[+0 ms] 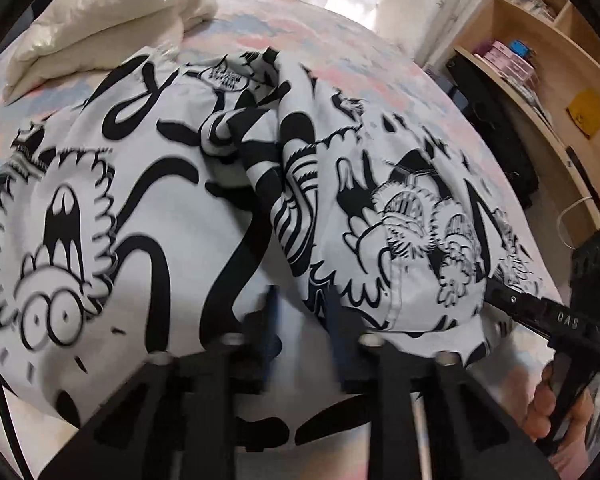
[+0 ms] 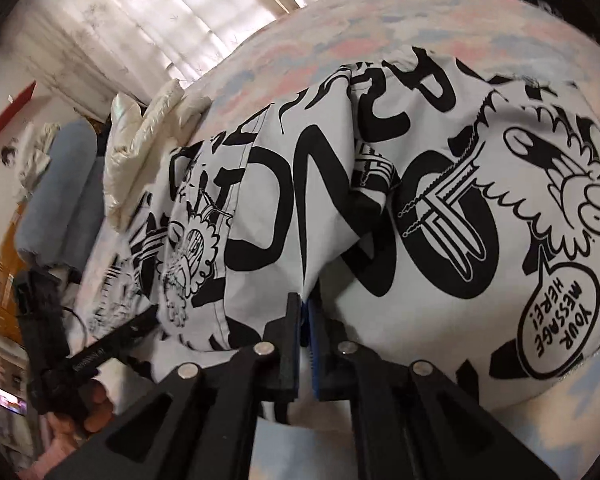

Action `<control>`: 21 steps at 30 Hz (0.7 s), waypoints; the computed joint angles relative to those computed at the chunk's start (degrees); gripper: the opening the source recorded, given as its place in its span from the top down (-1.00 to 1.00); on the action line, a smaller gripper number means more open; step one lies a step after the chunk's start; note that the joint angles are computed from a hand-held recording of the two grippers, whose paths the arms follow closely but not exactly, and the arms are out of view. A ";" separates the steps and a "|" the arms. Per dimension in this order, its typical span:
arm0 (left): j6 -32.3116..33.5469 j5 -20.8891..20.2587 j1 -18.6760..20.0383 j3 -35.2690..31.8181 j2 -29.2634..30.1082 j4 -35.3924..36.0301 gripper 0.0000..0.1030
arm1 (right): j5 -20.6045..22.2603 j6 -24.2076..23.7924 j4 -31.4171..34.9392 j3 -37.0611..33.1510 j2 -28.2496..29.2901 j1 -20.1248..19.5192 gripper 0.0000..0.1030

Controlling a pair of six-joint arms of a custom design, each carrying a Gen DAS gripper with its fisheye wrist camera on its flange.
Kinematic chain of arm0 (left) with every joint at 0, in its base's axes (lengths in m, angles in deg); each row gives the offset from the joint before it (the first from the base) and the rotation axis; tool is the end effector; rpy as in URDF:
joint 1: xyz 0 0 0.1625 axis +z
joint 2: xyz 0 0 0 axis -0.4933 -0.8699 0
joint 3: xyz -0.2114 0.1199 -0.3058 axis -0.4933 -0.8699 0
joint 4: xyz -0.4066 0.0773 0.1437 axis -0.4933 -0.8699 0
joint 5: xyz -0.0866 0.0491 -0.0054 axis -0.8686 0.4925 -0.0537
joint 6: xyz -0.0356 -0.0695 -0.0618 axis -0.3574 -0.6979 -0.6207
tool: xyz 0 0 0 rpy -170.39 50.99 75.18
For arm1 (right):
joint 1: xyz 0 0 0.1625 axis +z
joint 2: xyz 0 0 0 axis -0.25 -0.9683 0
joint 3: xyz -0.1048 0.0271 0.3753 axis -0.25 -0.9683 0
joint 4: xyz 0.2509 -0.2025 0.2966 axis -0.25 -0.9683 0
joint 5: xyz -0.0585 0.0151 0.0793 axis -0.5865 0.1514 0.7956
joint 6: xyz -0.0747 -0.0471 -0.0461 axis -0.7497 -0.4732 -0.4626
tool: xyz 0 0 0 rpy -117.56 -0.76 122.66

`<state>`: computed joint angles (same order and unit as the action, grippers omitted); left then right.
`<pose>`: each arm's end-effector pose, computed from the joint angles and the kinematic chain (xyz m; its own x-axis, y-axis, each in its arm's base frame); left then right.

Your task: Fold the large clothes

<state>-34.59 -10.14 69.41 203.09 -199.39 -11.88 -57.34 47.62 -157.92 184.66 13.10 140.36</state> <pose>-0.0070 -0.2654 0.4228 -0.9157 -0.0887 -0.3918 0.1495 0.8300 -0.5374 0.3761 -0.3426 0.0609 -0.9618 -0.1969 0.1904 -0.2491 0.9177 -0.3096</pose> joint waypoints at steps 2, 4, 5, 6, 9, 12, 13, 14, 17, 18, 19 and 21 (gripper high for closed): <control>1.06 0.76 -1.07 -1.02 -1.03 -0.27 -0.21 | 4.52 1.35 -1.21 1.82 -2.51 -2.20 0.24; 2.93 1.50 -1.41 -1.44 -1.51 -3.10 -0.44 | 8.09 3.10 -4.22 3.34 -3.82 -3.92 -0.15; 6.11 0.21 0.26 -1.61 -0.85 -7.17 -0.49 | 9.07 3.56 -5.14 3.75 -4.28 -4.65 -0.15; 9.34 -1.79 2.81 -1.80 0.14 -11.04 -0.50 | 10.45 4.11 -5.83 3.97 -4.54 -5.70 -0.16; 17.25 -9.46 12.11 -3.37 6.50 -21.74 -0.50 | 15.97 5.10 -5.59 3.05 -3.53 -9.19 -0.16; 21.26 -12.80 17.63 -4.06 12.23 -28.55 -0.50 | 18.16 5.27 -5.86 1.12 -1.02 -11.19 -0.16; 22.22 -13.93 19.29 -4.37 13.92 -30.30 -0.50 | 18.90 5.33 -6.32 0.52 -0.22 -11.79 -0.16; 22.85 -14.71 20.81 -4.76 15.76 -32.11 -0.50 | 19.75 5.68 -7.27 -0.21 0.85 -12.31 -0.16; 24.28 -15.78 24.39 -5.18 19.82 -36.71 -0.49 | 21.35 6.67 -10.07 -2.47 3.95 -13.67 -0.16; 24.40 -15.63 25.14 -5.29 20.93 -37.96 -0.49 | 21.74 6.98 -10.72 -3.07 4.74 -13.93 -0.16; 24.00 -15.20 25.81 -5.30 21.87 -39.41 -0.38 | 22.30 7.12 -11.89 -3.41 5.41 -14.34 -0.16; 23.36 -14.86 26.98 -5.16 23.32 -41.70 -0.02 | 22.01 6.42 -13.92 -3.88 6.21 -14.56 -0.10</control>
